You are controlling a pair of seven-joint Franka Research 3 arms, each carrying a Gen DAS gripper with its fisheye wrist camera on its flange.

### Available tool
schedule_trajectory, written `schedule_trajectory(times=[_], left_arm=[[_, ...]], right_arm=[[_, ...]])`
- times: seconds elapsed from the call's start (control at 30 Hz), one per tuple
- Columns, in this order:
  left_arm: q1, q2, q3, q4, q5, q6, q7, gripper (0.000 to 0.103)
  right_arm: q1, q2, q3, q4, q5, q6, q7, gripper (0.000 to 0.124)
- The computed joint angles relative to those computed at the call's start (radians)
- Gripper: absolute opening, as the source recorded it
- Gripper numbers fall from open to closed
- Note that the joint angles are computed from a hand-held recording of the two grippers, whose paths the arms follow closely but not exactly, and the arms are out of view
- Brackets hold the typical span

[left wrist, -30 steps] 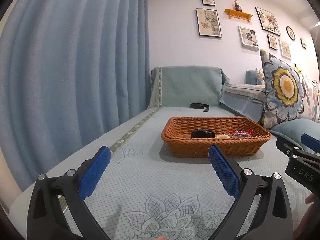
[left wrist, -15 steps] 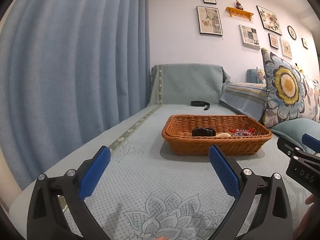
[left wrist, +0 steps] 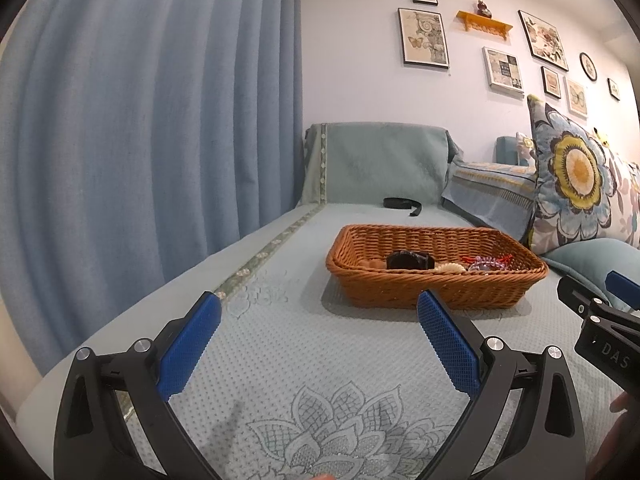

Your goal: Organize jewelry

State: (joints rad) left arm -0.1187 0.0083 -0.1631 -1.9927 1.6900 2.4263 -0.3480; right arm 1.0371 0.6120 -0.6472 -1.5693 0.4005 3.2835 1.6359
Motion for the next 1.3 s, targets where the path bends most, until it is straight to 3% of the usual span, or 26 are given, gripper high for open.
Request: schedule_trajectory(times=[1.3], left_arm=[[-0.004, 0.010, 0.003, 0.014, -0.027, -0.002, 0.024, 0.095]], right_arm=[[-0.022, 0.005, 0.014, 0.013, -0.049, -0.018, 0.044, 0.079]])
